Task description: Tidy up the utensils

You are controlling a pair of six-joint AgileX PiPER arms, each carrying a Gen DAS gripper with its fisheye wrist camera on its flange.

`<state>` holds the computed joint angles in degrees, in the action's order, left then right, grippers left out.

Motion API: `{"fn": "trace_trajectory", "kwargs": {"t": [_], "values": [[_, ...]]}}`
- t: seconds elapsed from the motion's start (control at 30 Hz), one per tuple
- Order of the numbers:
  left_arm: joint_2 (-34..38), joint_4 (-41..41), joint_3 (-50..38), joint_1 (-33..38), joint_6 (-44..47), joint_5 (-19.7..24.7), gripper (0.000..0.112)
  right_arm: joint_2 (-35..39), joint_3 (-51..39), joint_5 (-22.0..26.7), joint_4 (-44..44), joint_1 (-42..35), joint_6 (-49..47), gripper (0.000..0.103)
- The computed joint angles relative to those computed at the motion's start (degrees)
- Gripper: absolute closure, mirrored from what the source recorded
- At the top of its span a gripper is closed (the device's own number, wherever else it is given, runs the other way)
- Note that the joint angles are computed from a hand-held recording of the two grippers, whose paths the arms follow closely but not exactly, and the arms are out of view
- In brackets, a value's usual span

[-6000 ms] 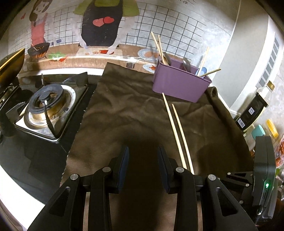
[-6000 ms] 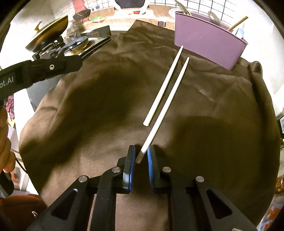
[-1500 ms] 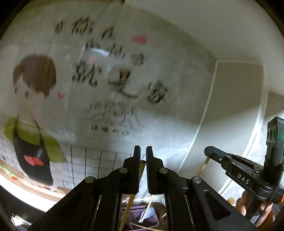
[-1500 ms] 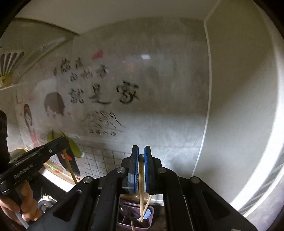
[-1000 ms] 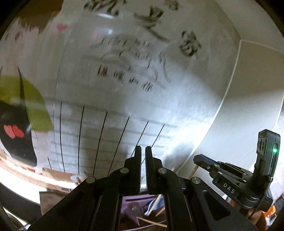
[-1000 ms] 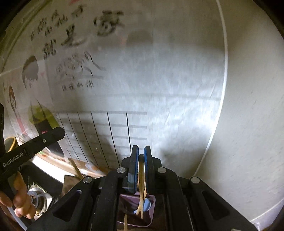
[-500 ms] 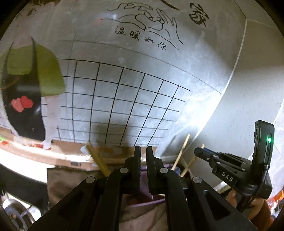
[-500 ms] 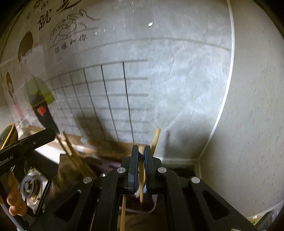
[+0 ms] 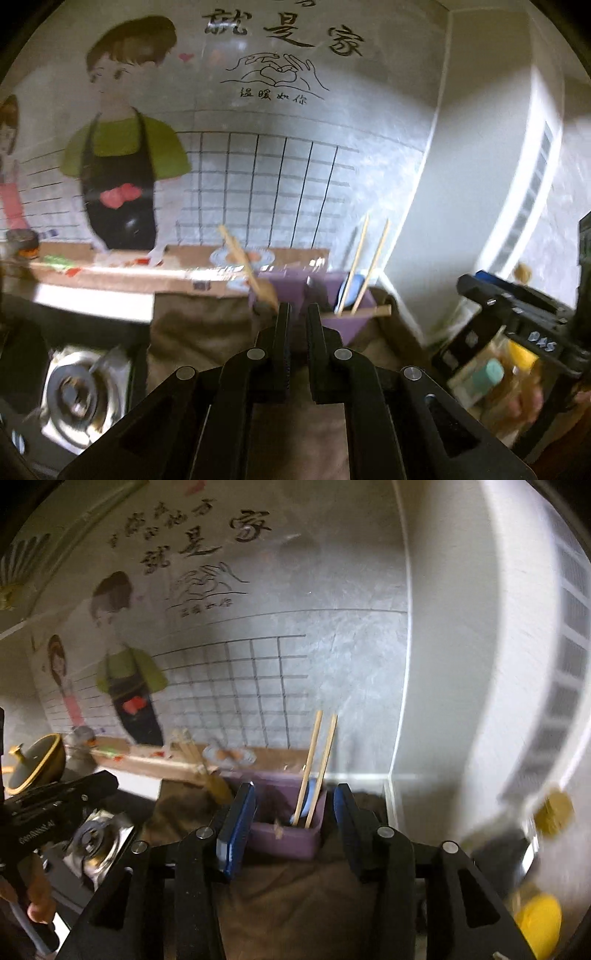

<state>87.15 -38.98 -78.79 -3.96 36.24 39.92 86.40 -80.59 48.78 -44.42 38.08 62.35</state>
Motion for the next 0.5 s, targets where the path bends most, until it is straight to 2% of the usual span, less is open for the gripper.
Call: {"fn": "trace_trajectory", "kwargs": {"t": [0.13, 0.27, 0.33, 0.4, 0.5], "values": [[-9.50, 0.74, 13.78, -0.17, 0.74, -6.06, 0.104, -5.83, 8.96, 2.60, -5.08, 8.04, 10.69, 0.058], [-20.20, 5.82, 27.49, -2.03, -2.58, -14.72, 0.104, -8.65, 14.86, 7.57, -8.74, 16.14, 20.29, 0.058], [-23.79, 7.91, 32.04, -3.10, -4.13, -17.59, 0.104, -8.60, 17.40, 10.55, -10.97, 20.64, 25.65, 0.058], [-27.11, 14.04, 36.06, -5.21, -9.61, -20.72, 0.104, -7.58, 18.77, 14.28, -12.31, 24.57, 29.37, 0.058], [-30.56, 20.27, 39.86, -7.19, -15.32, -21.91, 0.104, -4.86, 19.55, 19.95, -13.59, 29.61, 32.23, 0.058]]}}
